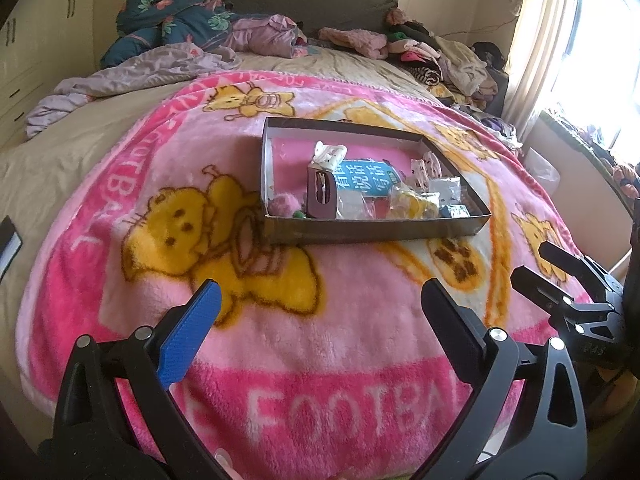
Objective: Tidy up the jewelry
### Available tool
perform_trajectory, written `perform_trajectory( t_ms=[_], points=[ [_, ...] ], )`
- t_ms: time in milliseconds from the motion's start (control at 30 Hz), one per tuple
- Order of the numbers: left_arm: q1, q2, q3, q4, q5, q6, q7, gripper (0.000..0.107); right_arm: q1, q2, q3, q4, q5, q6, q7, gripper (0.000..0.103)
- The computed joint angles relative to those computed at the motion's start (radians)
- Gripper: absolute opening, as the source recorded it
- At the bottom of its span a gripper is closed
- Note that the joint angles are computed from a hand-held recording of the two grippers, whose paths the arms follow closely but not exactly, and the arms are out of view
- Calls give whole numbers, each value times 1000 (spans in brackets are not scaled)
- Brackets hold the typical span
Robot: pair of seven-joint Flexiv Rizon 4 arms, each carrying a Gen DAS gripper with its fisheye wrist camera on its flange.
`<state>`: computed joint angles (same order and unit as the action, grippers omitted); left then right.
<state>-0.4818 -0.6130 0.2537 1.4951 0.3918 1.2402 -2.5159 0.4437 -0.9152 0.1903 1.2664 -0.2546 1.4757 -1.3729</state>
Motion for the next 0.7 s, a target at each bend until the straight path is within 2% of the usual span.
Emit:
perform_trajectory(
  t_ms=[700],
  points=[
    [2,16,-9,5,28,-18,-21,92,0,3,-2,8,-1,6,4,97]
  ],
)
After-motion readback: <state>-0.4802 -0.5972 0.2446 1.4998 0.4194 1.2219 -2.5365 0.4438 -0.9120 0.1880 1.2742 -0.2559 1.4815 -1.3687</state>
